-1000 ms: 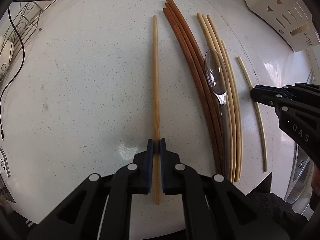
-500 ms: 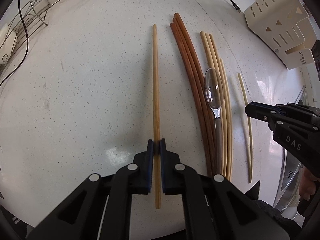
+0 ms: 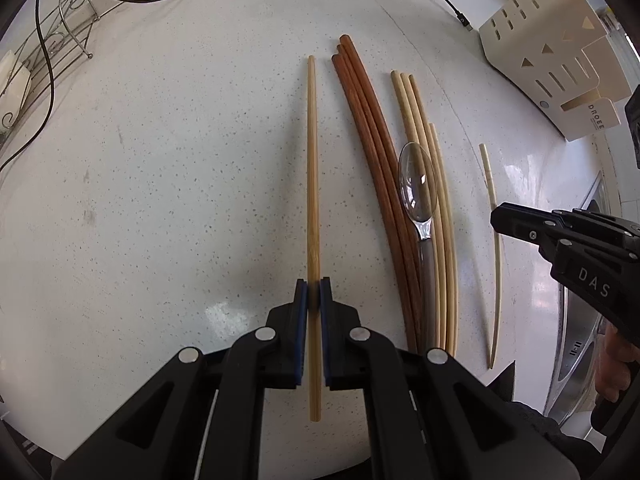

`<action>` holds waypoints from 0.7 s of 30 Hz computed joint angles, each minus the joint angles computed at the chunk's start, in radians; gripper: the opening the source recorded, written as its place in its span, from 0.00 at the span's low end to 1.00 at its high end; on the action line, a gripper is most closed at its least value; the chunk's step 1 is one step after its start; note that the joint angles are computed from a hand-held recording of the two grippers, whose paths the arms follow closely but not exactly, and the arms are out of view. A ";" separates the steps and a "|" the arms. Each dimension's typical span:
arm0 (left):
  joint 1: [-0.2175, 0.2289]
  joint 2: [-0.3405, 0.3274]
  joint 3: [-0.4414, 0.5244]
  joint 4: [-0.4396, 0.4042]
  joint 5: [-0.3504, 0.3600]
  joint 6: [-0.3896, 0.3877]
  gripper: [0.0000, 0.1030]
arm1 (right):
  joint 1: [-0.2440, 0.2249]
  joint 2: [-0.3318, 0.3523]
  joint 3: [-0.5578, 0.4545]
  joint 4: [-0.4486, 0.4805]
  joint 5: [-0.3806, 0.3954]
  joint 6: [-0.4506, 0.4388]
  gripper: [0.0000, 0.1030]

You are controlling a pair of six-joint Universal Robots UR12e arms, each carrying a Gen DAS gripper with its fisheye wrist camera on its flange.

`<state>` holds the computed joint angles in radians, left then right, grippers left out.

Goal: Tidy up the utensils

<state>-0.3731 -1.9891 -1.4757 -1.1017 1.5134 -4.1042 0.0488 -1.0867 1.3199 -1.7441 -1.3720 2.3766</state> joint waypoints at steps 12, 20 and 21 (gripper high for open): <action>0.004 -0.019 0.021 -0.022 -0.030 -0.013 0.06 | 0.006 0.000 0.008 -0.005 -0.005 0.002 0.04; 0.006 -0.048 0.072 -0.071 -0.002 -0.002 0.09 | 0.003 0.005 0.000 0.006 -0.002 -0.001 0.04; 0.006 -0.051 0.078 -0.078 0.000 0.002 0.11 | 0.002 0.006 -0.001 0.008 0.000 -0.003 0.04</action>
